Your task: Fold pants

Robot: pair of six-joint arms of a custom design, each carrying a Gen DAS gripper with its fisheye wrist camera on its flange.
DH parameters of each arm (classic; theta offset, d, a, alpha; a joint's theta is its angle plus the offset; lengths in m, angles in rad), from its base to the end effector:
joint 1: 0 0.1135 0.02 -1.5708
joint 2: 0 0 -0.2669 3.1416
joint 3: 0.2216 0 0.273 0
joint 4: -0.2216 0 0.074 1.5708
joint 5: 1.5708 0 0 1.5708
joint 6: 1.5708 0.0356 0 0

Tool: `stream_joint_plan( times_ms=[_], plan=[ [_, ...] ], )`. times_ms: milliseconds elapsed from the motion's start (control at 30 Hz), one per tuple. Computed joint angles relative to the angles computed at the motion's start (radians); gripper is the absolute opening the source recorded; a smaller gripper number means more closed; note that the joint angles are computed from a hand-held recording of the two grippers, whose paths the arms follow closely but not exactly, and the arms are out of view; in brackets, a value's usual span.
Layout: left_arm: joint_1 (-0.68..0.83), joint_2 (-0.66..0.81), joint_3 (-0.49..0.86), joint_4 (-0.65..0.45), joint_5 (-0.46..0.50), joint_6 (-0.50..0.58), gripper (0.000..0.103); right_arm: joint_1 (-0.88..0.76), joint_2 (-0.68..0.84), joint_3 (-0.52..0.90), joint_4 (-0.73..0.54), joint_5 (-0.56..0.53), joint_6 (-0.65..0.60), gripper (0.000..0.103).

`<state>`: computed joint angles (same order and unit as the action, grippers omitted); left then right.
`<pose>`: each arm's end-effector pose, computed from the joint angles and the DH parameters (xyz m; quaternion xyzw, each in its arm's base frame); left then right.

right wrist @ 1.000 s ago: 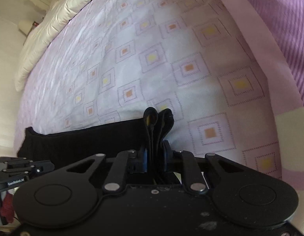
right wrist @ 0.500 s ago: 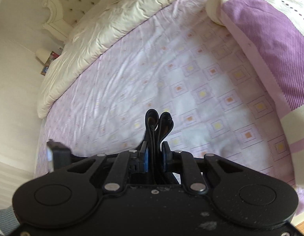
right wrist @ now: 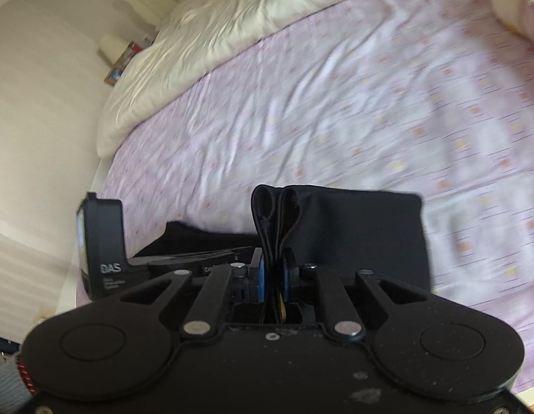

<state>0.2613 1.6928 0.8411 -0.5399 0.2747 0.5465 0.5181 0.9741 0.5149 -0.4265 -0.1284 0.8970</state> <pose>0.2849 0.0662 0.1110 0.1523 0.9749 -0.0906 0.1351 0.1754 0.1052 0.1854 0.1559 0.9272 0.2638 0.2155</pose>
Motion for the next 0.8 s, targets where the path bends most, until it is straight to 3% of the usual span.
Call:
stream_joint_plan(
  times_ms=[167, 300, 433, 567, 800],
  plan=[
    [0.17, 0.075, 0.104, -0.088, 0.01, 0.155, 0.004, 0.248, 0.377, 0.119, 0.206, 0.116, 0.13, 0.011],
    [0.255, 0.131, 0.18, -0.146, 0.025, 0.241, 0.004, 0.355, 0.63, 0.257, 0.236, 0.183, 0.16, 0.011],
    [0.301, 0.161, 0.219, -0.182, 0.041, 0.323, 0.004, 0.396, 0.791, 0.348, 0.242, 0.244, 0.192, 0.012],
    [0.325, 0.181, 0.254, -0.22, 0.058, 0.364, 0.004, 0.412, 0.832, 0.358, 0.283, 0.268, 0.194, 0.032],
    [0.312, 0.15, 0.264, -0.255, 0.1, 0.296, 0.004, 0.446, 0.656, 0.267, 0.321, 0.296, 0.185, 0.034]
  ],
)
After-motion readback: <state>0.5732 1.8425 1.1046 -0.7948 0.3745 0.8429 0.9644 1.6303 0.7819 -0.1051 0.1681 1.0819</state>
